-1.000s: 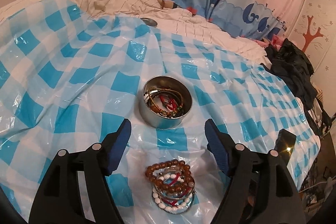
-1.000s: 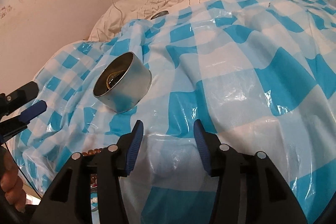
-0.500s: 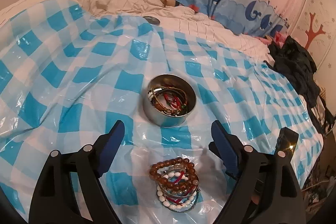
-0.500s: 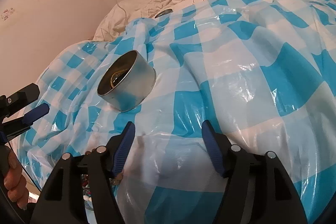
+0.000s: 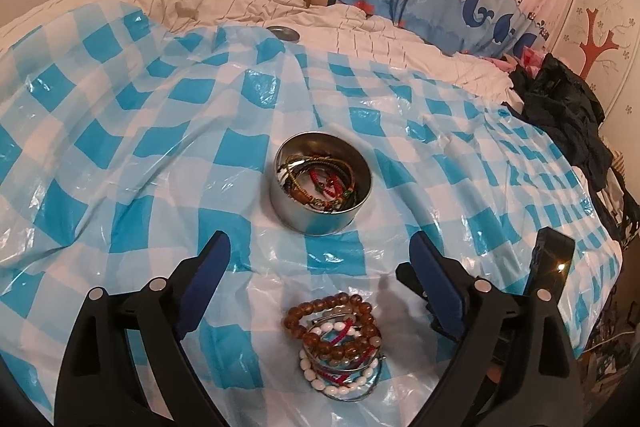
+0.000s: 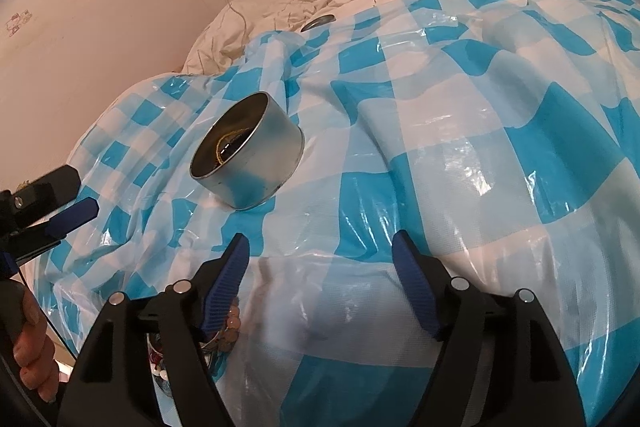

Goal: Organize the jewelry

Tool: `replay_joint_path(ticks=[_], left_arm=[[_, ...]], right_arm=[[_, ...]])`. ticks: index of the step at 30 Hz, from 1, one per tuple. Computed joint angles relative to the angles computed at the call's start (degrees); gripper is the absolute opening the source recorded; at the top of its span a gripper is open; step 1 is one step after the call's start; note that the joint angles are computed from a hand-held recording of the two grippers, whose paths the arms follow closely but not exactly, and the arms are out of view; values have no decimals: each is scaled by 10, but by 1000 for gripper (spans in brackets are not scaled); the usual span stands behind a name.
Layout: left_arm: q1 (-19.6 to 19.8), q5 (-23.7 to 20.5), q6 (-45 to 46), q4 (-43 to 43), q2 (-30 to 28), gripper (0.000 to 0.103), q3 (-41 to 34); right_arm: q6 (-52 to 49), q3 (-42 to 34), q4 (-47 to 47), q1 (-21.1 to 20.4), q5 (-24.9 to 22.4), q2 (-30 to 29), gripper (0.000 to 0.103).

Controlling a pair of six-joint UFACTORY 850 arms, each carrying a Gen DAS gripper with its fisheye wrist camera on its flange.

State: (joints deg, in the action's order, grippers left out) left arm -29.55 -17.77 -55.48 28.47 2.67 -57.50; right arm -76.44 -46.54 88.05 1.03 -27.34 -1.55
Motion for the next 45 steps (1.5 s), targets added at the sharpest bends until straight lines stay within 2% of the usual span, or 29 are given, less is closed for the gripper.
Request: replay_joint_path(ticks=[3, 4, 6, 7, 12, 15, 18, 22, 25, 29, 33, 35, 36, 37, 38, 45], left_arm=[[8, -3, 35, -23, 1, 87, 5], [12, -3, 49, -32, 2, 87, 6], [18, -5, 59, -40, 4, 87, 9], [24, -5, 72, -53, 5, 87, 11], [51, -15, 100, -74, -2, 87, 15], [67, -5, 174, -171, -10, 87, 18], [61, -2, 206, -188, -14, 87, 21], [41, -10, 214, -169, -24, 87, 27], [44, -3, 298, -262, -32, 86, 32], [42, -1, 351, -324, -37, 68, 35], [25, -14, 294, -249, -49, 51, 28], [16, -20, 248, -198, -55, 33, 25], [15, -21, 253, -200, -56, 27, 24], [14, -22, 268, -212, -56, 14, 23], [13, -23, 259, -200, -54, 10, 22], [46, 17, 391, -367, -23, 10, 37]], right_arm=[[12, -4, -15, 5, 5, -3, 75], [36, -9, -42, 13, 21, -5, 76], [65, -18, -90, 28, 40, -9, 88], [70, -22, -106, 33, 41, -11, 90], [74, -24, -100, 17, 11, -13, 90], [119, -28, -105, 7, -2, -8, 90], [139, -36, -90, -8, -36, -4, 90], [134, -38, -98, -10, -36, 16, 90], [145, -40, -102, -14, -50, 16, 90], [158, -41, -112, -13, -54, 12, 90], [160, -41, -117, -9, -52, 9, 90], [161, -41, -119, -8, -53, 8, 90], [162, -41, -120, -7, -53, 8, 90], [163, -40, -120, -6, -53, 9, 90], [163, -40, -122, -5, -53, 8, 90], [165, -42, -135, -2, -54, 6, 90]])
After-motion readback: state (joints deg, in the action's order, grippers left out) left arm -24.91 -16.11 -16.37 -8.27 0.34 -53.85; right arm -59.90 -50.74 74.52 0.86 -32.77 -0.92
